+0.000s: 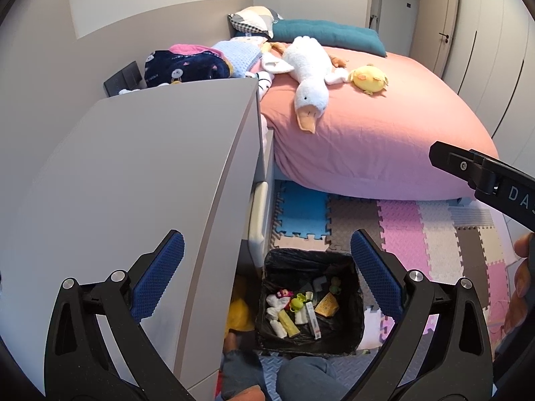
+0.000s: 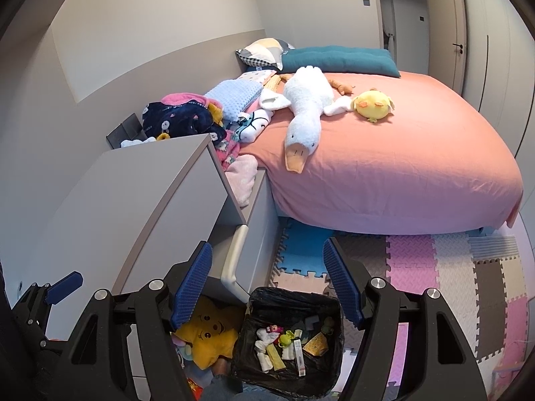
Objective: Collect trash
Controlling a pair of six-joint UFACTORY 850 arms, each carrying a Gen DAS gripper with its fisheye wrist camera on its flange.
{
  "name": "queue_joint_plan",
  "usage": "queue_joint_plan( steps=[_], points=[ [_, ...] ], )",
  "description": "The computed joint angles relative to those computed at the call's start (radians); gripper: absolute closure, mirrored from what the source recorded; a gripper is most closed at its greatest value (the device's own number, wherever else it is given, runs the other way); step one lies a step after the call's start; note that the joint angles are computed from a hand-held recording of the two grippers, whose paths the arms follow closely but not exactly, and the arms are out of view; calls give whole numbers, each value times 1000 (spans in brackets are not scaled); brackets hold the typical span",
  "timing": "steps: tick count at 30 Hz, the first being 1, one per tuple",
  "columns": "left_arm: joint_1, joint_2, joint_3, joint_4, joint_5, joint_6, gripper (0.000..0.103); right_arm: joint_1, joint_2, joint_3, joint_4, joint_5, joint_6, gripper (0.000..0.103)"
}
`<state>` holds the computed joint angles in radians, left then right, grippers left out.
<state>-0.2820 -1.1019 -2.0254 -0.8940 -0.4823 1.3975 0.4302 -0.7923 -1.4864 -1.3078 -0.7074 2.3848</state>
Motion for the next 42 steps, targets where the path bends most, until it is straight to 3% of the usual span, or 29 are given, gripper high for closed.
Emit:
queue_joint_plan(
  steps=[42],
  points=[
    [-4,34,55,-57,24,96,7,4,-8,-11,11,-2,-13,33]
  ],
)
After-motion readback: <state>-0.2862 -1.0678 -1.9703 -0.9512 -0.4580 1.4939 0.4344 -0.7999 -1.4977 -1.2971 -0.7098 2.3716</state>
